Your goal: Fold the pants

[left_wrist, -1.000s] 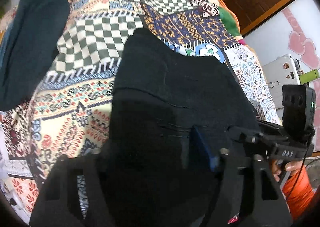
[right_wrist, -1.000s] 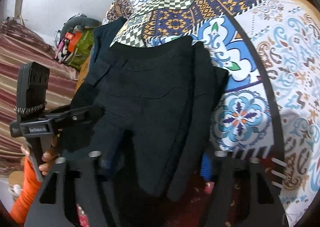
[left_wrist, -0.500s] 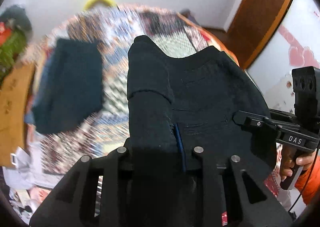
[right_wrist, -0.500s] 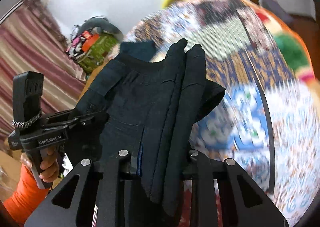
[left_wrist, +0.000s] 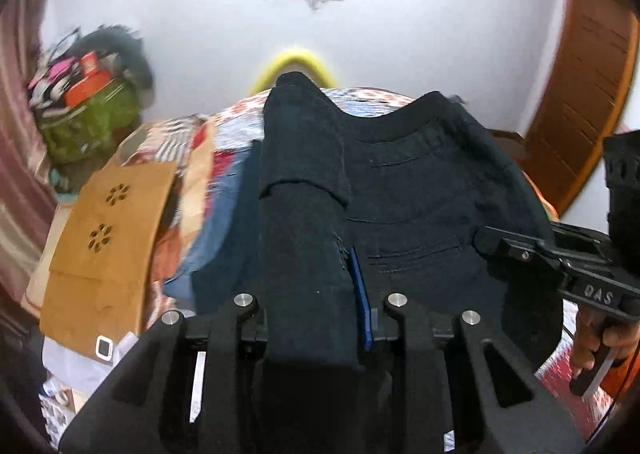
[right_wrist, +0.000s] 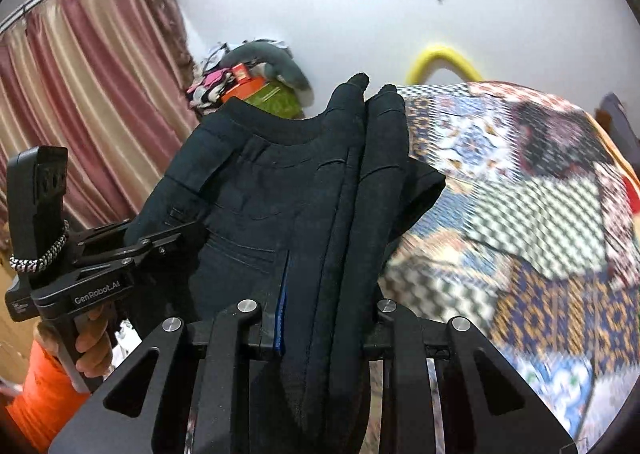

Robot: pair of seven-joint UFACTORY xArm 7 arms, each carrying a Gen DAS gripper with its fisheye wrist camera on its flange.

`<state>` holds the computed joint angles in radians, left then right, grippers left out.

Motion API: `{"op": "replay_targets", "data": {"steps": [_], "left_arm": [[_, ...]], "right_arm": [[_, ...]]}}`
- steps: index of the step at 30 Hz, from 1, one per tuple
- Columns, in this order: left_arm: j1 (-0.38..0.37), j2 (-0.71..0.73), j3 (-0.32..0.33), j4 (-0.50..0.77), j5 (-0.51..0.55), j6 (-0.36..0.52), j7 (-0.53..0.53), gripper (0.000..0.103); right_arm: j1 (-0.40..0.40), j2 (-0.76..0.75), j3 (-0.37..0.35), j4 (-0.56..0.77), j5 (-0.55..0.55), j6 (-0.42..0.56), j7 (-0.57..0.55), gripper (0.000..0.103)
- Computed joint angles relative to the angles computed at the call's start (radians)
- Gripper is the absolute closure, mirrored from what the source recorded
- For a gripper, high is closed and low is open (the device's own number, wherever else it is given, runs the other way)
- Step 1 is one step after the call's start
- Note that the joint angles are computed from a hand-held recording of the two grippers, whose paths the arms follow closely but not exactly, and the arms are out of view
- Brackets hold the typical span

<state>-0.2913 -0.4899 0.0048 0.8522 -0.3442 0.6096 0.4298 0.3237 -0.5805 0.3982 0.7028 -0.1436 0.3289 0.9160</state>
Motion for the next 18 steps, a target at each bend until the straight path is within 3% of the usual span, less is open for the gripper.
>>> {"op": "replay_targets", "data": {"steps": [6,12,16,18], "left_arm": [[0.058,0.186,0.002,0.058,0.037,-0.102,-0.011,0.074],[0.104,0.402,-0.014,0.161,0.006,-0.173,-0.026,0.074],[0.136,0.549,-0.048,0.231,0.012,-0.208,-0.045,0.074],[0.148,0.617,-0.064,0.258,0.031,-0.192,-0.074,0.074]], "right_arm": [[-0.11,0.258,0.072,0.157,-0.157,-0.035,0.018,0.082],[-0.105,0.43,0.023,0.23,-0.294,-0.064,0.068,0.082],[-0.091,0.531,-0.01,0.285,-0.398,-0.032,0.143,0.082],[-0.069,0.579,-0.034,0.307,-0.384,0.004,0.131,0.08]]}}
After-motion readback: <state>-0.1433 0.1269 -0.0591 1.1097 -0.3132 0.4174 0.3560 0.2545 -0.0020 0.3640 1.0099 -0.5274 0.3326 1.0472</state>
